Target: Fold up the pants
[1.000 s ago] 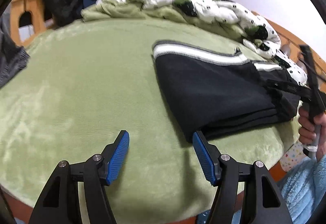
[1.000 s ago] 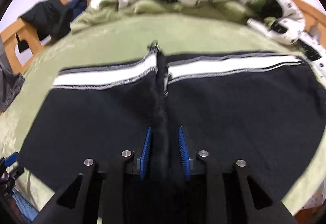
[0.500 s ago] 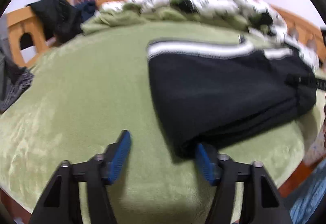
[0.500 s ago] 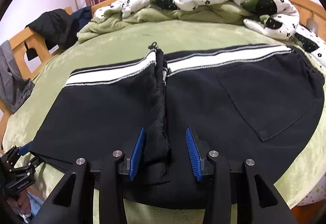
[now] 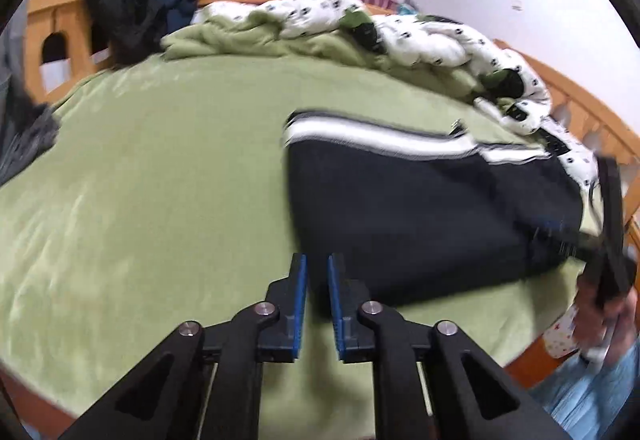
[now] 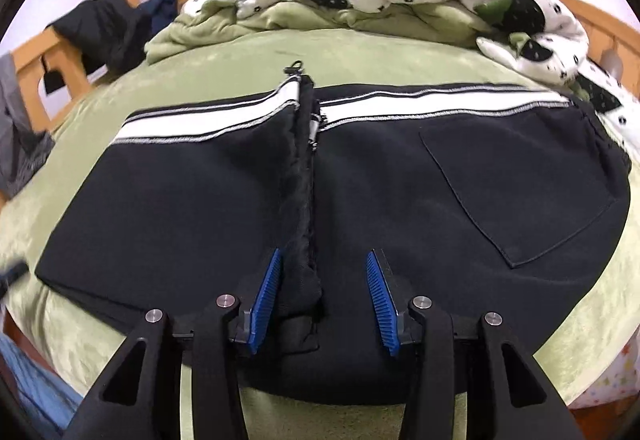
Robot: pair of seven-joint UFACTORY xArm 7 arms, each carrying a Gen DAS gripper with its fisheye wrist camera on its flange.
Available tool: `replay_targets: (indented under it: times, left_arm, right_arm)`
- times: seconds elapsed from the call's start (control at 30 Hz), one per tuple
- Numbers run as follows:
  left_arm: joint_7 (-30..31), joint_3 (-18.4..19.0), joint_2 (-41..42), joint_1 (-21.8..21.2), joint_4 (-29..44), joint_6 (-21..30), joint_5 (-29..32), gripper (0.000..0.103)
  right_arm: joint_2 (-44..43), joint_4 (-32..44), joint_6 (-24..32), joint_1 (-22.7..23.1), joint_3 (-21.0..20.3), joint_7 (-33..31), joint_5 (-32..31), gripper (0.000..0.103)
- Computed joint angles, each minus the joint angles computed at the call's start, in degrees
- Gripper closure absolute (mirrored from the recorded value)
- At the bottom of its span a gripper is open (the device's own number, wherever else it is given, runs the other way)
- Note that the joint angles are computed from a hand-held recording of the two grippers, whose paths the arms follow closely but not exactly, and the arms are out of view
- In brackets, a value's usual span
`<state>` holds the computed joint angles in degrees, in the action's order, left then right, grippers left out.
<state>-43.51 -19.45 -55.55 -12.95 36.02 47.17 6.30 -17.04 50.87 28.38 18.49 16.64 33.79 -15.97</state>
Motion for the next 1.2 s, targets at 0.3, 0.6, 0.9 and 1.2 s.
replay_targets:
  times: [0.3,0.6,0.9,1.2]
  left_arm:
    - [1.4,0.9,8.3,-1.7,-1.4,-2.7,1.0,0.051]
    - [4.3,8.5,11.6,-1.1,1.3,-5.9,-4.8,0.051]
    - [17.0,18.4,23.1,-4.6,3.5,-14.0,-17.1,0.052]
    - [28.2,23.3,30.0,-7.9,6.1,-19.0,-34.5,0.073]
  right_arm:
    - [-10.9,-4.8,1.6,-1.4,-2.8,-6.9,6.0,0.042]
    - [-13.7,-9.6,-5.6,-22.1,-4.4,0.4,-2.3,0.026]
    - [6.4,-1.2,-14.2,-13.2,-20.4,-15.5,22.3,0.026]
    - [16.8,11.6,-9.0,-15.2,-19.2,-24.8,35.8,0.061]
